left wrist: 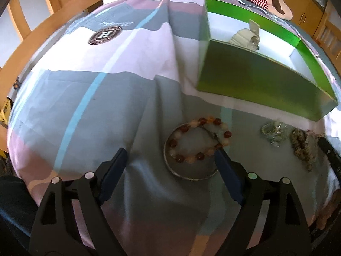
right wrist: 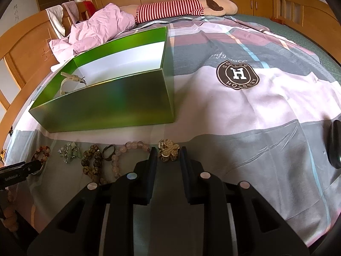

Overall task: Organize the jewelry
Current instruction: 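Lower the left tool onto the red-and-white bead bracelet with silver bangle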

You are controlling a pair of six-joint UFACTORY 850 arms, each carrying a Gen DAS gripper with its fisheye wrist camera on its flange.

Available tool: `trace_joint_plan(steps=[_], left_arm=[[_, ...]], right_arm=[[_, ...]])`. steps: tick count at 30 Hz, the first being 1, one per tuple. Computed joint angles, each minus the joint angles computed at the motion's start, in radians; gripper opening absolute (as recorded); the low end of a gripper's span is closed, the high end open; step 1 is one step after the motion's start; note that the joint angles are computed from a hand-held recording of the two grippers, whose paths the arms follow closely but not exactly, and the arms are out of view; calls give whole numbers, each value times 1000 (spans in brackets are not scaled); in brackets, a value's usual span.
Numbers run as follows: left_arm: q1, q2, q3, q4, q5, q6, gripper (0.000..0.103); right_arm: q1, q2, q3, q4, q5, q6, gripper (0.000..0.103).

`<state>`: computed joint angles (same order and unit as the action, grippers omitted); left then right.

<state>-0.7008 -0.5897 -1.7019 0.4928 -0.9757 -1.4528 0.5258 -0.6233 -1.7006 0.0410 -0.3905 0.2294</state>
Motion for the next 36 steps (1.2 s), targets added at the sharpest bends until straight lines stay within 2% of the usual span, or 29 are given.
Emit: trace_joint_plan(steps=[3,5,7,8,9,12,14,17,22,24,28,31,33,36], left_arm=[[8,0,-4,-9,40,10,86],[6,-7,-15,1,38,8,86],[2,-19,-30,5,26,23,83],[-2,-30,-44,-4,9,42,76],[-2,-33,-44,-16,9,60,75],[-6,12,14,-13,60,28,75],[-9,51,61,-5,98,31,76],[-16,76,96,8,103,31,83],[-12,55,76,-23,112,36,86],[-18,20,26,-16,75,60,87],[-32,-68,-93,10,-48,96,87],[-40,-81,-106,35,-56,78,77],[-45,-83,-112,52,-73,74,61],[-46,-73,-106,57,-76,77,60]], right_arm=[[2,2,4,-7,3,5,24],[3,3,6,-6,5,-1,24],[6,4,9,-17,8,1,24],[7,4,8,-28,8,8,24],[8,3,7,-35,8,13,24],[5,2,5,-10,6,-1,24],[3,1,3,6,3,-9,24],[3,-1,0,8,1,-8,24],[3,-1,-1,13,-1,-9,24],[3,-1,0,23,0,-15,24],[6,-1,3,-4,4,2,24],[9,0,4,-40,8,26,24],[11,2,8,-57,13,36,24],[18,6,14,-113,24,70,22]])
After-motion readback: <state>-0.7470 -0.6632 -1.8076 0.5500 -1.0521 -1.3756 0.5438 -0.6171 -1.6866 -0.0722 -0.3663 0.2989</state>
